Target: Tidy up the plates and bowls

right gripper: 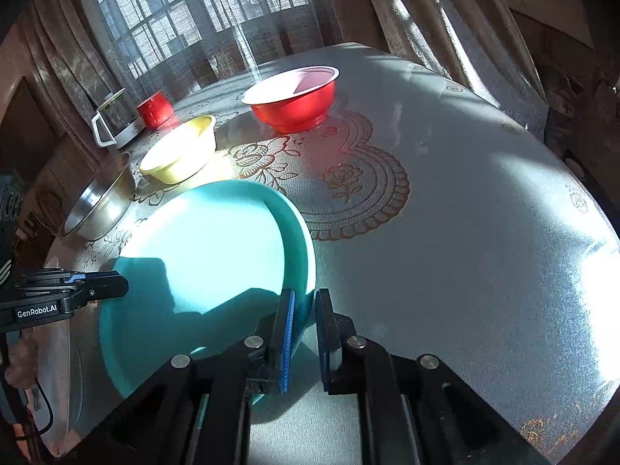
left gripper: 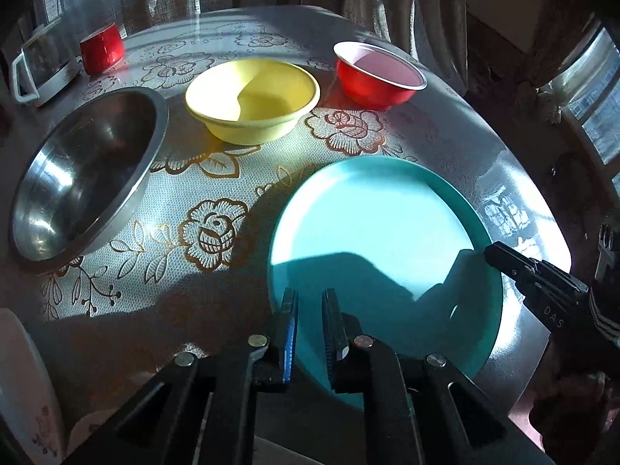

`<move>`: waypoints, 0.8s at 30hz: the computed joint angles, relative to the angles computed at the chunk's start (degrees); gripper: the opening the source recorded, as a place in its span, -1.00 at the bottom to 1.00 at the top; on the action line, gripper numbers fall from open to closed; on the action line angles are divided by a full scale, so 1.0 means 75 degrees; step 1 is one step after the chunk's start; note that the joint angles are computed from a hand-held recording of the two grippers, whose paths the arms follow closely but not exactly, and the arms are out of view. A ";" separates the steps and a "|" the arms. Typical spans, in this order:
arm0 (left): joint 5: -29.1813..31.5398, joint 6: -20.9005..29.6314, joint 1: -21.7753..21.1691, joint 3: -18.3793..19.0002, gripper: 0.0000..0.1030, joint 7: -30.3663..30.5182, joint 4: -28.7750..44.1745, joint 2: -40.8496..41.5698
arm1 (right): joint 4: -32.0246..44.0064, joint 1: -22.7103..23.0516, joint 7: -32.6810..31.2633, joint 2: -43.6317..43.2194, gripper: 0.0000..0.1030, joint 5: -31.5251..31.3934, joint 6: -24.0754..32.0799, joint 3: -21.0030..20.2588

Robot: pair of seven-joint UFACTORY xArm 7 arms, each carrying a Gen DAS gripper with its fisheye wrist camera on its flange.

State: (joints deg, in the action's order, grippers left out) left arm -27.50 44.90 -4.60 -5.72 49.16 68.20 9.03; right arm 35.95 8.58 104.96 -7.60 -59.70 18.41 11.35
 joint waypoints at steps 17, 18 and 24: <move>0.0874 -0.1472 -0.0451 -0.0180 -0.66 -0.1128 -0.0737 0.0208 | -0.0028 -0.0220 -0.0530 -0.0053 -0.66 0.0120 0.0274 -0.0026; 0.0913 -0.1559 -0.0469 -0.0196 -0.66 -0.1186 -0.0758 0.0229 | -0.0046 -0.0240 -0.0486 -0.0062 -0.66 0.0100 0.0203 -0.0075; 0.0818 -0.1905 -0.0436 -0.0253 -0.67 -0.1332 -0.1161 0.0036 | -0.0239 -0.0515 0.0216 -0.0163 -0.64 -0.0570 -0.0404 -0.0141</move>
